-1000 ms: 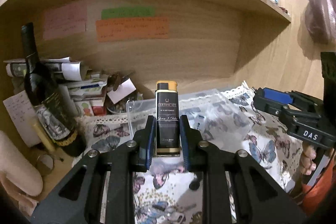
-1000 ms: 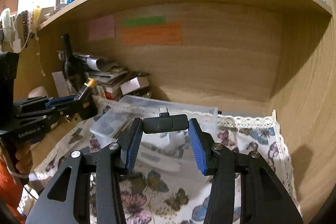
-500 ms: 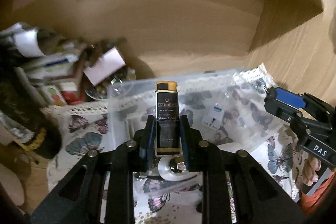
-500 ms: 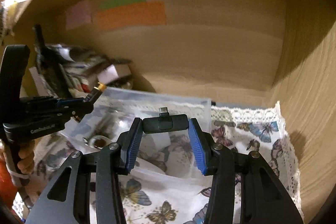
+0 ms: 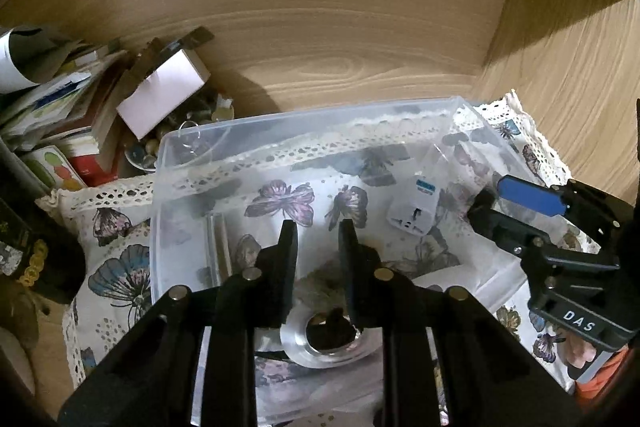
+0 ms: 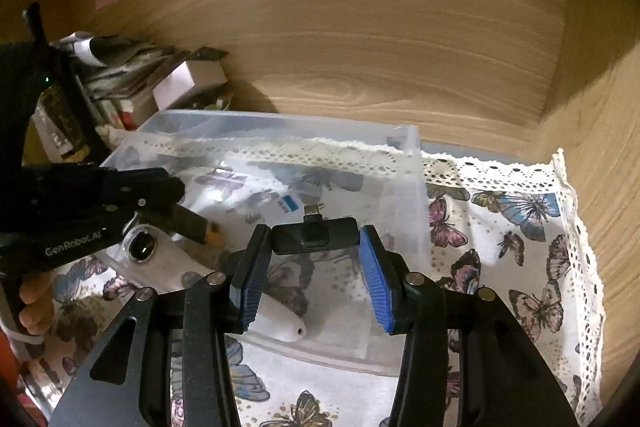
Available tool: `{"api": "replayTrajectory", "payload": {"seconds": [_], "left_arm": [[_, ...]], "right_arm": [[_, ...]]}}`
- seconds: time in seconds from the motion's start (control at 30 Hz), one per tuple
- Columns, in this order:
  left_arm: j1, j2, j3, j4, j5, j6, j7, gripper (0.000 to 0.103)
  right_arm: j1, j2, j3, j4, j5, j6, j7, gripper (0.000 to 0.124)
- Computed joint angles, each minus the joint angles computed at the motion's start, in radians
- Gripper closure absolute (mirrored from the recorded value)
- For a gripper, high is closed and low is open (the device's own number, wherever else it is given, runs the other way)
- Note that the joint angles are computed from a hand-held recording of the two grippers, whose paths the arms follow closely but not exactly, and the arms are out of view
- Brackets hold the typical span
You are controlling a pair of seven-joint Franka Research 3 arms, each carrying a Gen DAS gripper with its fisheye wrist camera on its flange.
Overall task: Organize rigid objects
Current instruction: 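Lower the cylinder and the black plug piece into the clear box and release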
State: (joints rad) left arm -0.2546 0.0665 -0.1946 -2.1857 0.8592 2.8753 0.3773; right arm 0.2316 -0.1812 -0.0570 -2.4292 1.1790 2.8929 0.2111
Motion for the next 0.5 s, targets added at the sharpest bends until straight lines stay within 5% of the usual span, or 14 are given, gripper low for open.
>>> {"api": "replayTrajectory", "payload": {"seconds": [0.2,0.33,0.5], "left_arm": [[0.000,-0.065,-0.010,-0.032,0.080,-0.019,-0.056,0.075],[0.023,-0.157,-0.043,-0.079,0.224,-0.031,-0.190,0.042],[0.053,-0.278,-0.083,-0.160,0.280,-0.044,-0.250,0.026]], "right_arm": [[0.005,-0.031,-0.009,-0.012,0.024,-0.009,-0.017,0.075],[0.011,-0.090,-0.026,-0.037,0.065,-0.036,-0.063,0.067],[0.028,-0.181,-0.045,-0.090,0.127,-0.046,-0.143,0.047]]}}
